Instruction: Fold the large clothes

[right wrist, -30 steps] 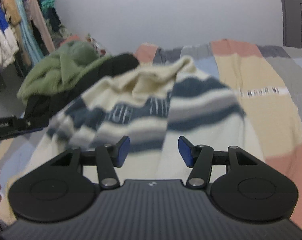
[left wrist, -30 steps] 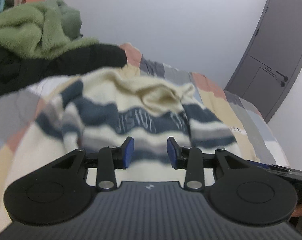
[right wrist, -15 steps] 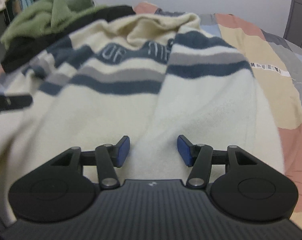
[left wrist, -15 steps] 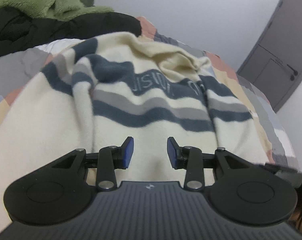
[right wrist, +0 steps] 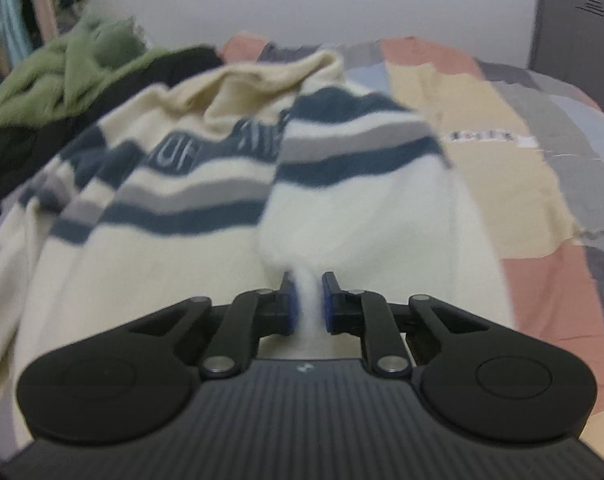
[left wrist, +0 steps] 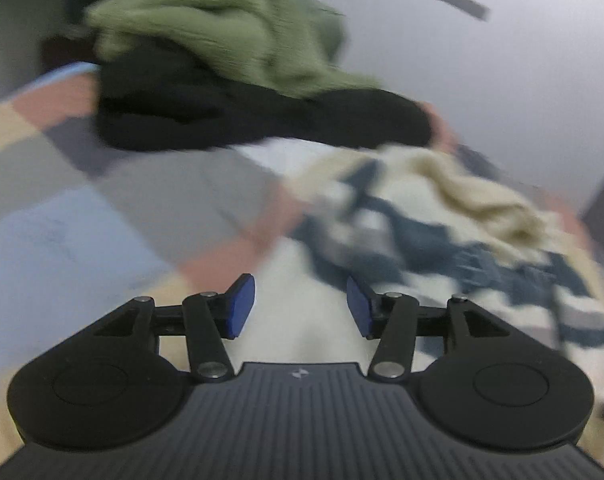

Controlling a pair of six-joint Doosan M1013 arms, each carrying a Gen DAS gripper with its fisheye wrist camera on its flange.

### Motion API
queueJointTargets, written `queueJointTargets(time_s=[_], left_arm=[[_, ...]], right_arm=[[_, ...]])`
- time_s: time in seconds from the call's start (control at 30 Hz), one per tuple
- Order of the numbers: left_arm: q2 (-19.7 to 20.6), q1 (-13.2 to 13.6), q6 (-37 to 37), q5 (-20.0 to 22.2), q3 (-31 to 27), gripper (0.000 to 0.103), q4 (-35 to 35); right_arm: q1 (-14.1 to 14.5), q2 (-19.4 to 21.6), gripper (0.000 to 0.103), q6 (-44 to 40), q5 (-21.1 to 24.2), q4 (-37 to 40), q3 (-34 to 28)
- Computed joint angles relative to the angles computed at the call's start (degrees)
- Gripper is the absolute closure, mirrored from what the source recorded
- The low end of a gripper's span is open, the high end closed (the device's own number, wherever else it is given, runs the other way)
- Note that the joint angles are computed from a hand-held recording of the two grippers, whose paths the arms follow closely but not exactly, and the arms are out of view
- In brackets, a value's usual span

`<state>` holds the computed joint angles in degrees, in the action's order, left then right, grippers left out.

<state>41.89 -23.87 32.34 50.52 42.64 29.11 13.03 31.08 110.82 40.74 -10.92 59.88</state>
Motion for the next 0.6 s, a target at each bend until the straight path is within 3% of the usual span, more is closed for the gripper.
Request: queueJointTargets(time_s=[0.13, 0.23, 0.3, 0.37, 0.53, 0.6], left_arm=[[1.68, 1.21, -1.30, 4.02, -2.16, 0.046, -2.07], [2.53, 1.77, 1.69, 4.39, -3.12, 0.051, -6.49], [2.86, 1.68, 3.28, 4.54, -3.50, 0.080, -7.47], [3.33, 1.39, 4.19, 5.61, -4.47, 0.094, -7.58], [2.28, 1.14, 2.69, 4.53, -4.33, 0.096, -3.66], [3.02, 1.51, 2.47, 5.75, -7.10, 0.096, -2.25]], right_arm=[[-1.09, -0.78, 0.089, 4.17, -1.61, -1.92, 0.50], [-1.98, -1.03, 0.092, 6.36, -2.16, -4.81, 0.07], [-2.91, -0.98, 0.092, 6.65, -2.11, -4.36, -0.66], [-4.03, -0.88, 0.093, 6.73, -2.18, -2.81, -1.48], [-6.18, -0.57, 0.093, 5.81, -3.26, -3.14, -3.52], [-6.88, -0.09, 0.093, 4.70, -3.33, -4.59, -4.96]])
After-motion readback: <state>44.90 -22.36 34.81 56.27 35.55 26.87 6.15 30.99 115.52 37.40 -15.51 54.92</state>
